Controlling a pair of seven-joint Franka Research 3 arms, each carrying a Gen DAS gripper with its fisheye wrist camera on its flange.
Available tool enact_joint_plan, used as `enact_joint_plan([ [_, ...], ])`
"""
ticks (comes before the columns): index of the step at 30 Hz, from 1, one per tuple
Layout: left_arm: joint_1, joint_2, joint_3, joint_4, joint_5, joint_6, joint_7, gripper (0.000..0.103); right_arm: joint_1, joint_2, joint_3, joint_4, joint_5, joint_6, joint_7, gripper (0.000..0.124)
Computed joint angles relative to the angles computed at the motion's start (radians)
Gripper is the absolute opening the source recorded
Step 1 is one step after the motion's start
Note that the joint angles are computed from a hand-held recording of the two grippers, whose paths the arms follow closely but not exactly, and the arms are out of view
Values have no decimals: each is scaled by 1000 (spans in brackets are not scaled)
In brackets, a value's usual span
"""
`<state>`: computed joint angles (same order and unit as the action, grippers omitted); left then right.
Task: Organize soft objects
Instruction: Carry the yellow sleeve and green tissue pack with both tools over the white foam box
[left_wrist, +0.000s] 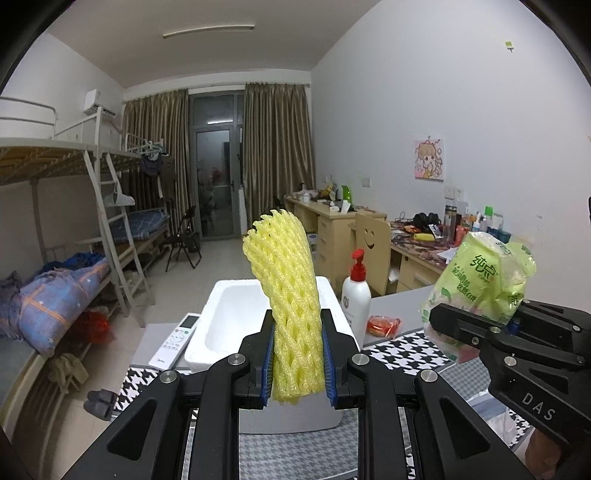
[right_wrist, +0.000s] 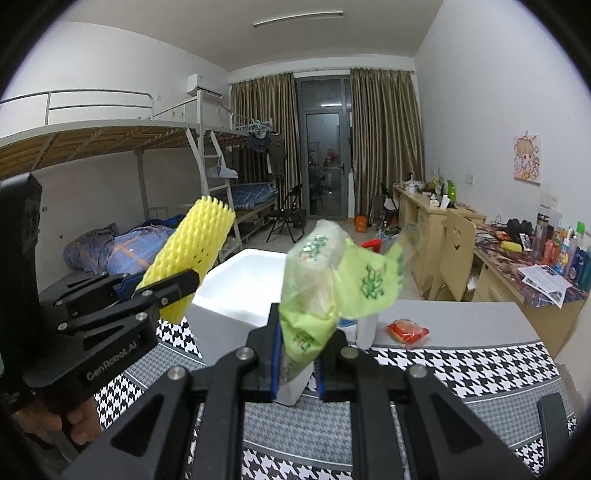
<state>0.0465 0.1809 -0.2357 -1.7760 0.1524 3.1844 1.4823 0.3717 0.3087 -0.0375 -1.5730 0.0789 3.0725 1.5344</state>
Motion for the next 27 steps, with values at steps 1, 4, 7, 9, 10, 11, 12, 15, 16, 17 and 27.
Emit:
enact_joint_plan([
  [1,-20,-1,23,0,16,3,-18,23,2,6,-2,10,-3,-2,0,18],
  [4,-131,14,161,34,130,-13,-147,23,-21,8,27,10,16,6,-42,18],
  [7,-106,28,138,57,141,-21,-164,23,-22,20,31,32,30,-10,-52,18],
  [9,-95,40,130,76,147,-28,-173,23,-5,40,10,67,21,-21,-33,18],
  [10,-80,46,113,86,139,-36,-163,23,6,48,-5,77,11,-19,-20,18],
  [11,-85,50,120,91,147,-39,-173,23,22,69,-27,110,-8,-28,-4,18],
  [12,-118,53,160,99,180,-39,-209,23,32,81,-40,130,-20,-41,9,18],
  [15,-102,67,143,119,193,-47,-217,23,1,113,-2,189,-6,-90,-12,18],
  [16,-68,73,100,127,164,-56,-184,23,-8,120,11,201,1,-99,-23,18],
  [17,-58,79,86,135,152,-63,-170,23,-21,129,28,217,13,-112,-39,18],
  [27,-28,140,42,228,81,-122,-74,23,-12,202,21,352,21,-191,-35,18],
])
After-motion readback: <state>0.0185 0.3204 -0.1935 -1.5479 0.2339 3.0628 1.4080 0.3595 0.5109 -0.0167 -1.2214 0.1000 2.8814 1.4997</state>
